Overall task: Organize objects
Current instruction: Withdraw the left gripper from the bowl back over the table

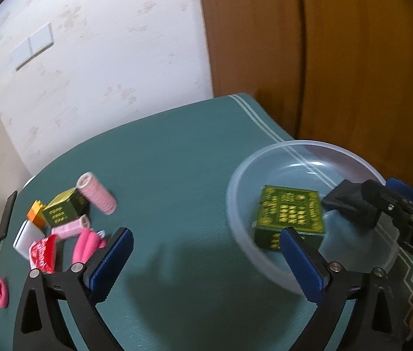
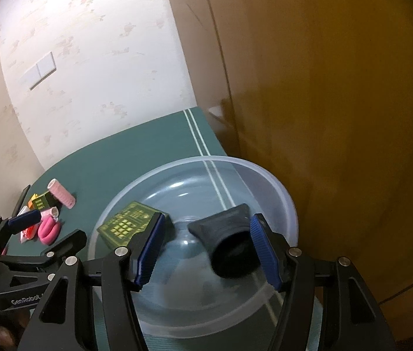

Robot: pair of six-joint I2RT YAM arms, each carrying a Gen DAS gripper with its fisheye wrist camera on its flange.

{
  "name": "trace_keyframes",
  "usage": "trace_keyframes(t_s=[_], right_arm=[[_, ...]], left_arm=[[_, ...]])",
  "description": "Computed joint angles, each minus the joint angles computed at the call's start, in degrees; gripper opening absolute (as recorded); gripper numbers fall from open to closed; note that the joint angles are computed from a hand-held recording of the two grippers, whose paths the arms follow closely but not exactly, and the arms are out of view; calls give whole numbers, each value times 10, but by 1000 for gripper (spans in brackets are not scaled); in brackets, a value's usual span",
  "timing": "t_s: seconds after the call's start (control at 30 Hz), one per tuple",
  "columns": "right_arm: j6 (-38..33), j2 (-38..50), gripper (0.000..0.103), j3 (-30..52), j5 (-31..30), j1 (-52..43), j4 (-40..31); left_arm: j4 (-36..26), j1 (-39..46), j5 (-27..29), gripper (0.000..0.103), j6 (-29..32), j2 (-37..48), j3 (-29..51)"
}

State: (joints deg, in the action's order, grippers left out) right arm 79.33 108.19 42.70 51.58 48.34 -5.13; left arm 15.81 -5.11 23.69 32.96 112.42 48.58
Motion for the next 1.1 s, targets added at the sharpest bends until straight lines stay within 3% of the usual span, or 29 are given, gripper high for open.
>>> trace_keyframes(t_s=[0.1,0.3,0.53,1.1], right_arm=[[-27,8,64,23,-3,1,1],[-18,54,64,117,37,14,-98],[-84,87,64,174,21,10,-65],[-230,221,64,353,-89,-14,1]], left_arm=[[-11,21,7,102,1,7,12],[-30,60,12,102,1,26,42],[-49,107,13,102,5,56,84],[-102,208,-10,102,-9,148,217]])
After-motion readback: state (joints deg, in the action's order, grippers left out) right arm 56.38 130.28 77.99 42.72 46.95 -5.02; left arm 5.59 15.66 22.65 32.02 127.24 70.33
